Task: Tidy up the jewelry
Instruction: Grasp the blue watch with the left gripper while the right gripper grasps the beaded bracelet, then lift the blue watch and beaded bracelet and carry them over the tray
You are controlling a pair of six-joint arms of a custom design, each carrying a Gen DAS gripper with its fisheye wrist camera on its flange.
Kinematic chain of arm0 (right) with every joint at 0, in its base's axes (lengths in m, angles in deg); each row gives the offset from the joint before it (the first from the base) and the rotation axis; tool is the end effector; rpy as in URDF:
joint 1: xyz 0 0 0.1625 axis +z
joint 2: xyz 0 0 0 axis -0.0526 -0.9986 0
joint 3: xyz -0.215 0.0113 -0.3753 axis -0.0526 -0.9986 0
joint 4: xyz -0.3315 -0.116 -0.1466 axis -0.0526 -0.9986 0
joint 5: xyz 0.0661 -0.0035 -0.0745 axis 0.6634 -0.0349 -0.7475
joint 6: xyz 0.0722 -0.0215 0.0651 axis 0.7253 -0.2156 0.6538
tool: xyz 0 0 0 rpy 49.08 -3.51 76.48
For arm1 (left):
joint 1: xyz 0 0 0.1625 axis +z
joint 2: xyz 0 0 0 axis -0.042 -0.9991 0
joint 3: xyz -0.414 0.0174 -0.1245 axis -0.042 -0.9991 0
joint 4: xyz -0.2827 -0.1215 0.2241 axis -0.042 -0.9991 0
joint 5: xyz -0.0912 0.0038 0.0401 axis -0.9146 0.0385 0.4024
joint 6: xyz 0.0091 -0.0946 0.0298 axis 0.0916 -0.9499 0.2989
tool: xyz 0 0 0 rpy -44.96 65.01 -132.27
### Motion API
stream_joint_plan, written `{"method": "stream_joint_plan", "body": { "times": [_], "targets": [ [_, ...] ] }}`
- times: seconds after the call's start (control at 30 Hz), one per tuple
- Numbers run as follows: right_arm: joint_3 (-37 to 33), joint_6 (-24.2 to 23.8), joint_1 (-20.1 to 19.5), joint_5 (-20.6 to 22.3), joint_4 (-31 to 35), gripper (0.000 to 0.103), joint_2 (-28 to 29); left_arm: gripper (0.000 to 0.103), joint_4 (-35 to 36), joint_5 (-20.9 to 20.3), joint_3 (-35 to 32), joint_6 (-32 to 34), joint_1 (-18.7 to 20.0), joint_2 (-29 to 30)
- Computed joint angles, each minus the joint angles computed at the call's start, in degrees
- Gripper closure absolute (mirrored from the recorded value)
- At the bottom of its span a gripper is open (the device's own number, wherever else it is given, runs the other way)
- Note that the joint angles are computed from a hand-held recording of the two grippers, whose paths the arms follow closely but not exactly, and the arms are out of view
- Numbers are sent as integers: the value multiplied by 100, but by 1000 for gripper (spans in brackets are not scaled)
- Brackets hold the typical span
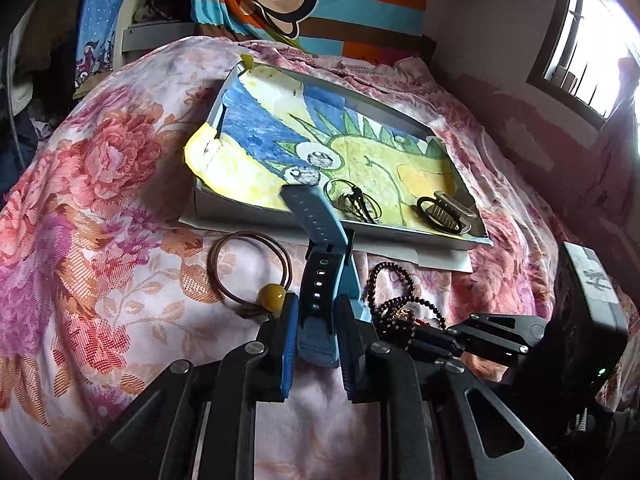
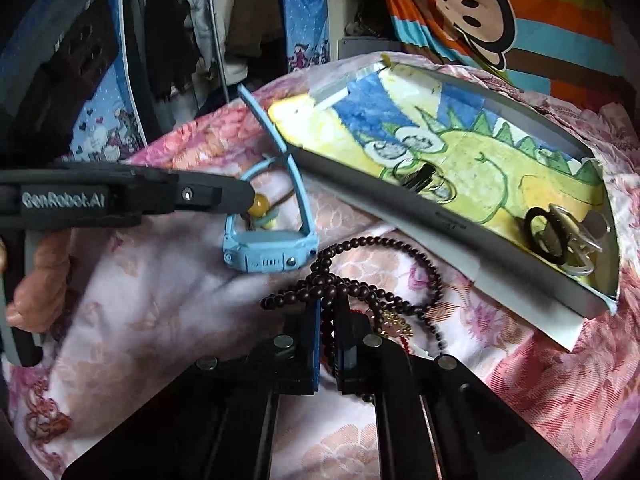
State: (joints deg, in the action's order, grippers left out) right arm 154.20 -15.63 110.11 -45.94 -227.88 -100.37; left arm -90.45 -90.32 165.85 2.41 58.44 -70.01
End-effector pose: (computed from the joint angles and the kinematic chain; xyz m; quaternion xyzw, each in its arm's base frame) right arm 0.2282 -0.4863 0.1006 0.1765 -0.8766 0.3371 0.2945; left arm -0.1857 -0.5715 0.1525 0.3336 0.9155 -0.1881 0.1231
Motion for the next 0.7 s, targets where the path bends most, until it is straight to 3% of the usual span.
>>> {"method": "stream_joint_plan", "body": {
  "times": [0.07, 0.13, 0.3, 0.7],
  "targets": [
    [57, 79, 29, -1, -5, 98, -99, 86, 13, -19, -2, -4, -13, -17],
    [127, 177, 72, -10, 16, 98, -237, 98, 56, 2, -7, -24, -37, -32],
    [255, 184, 205, -88, -156, 98, -510, 99, 284, -108, -72, -213, -30, -94],
    [126, -59, 342, -51, -675, 98, -741, 99, 46, -405, -102, -312, -143, -228]
  ]
}}
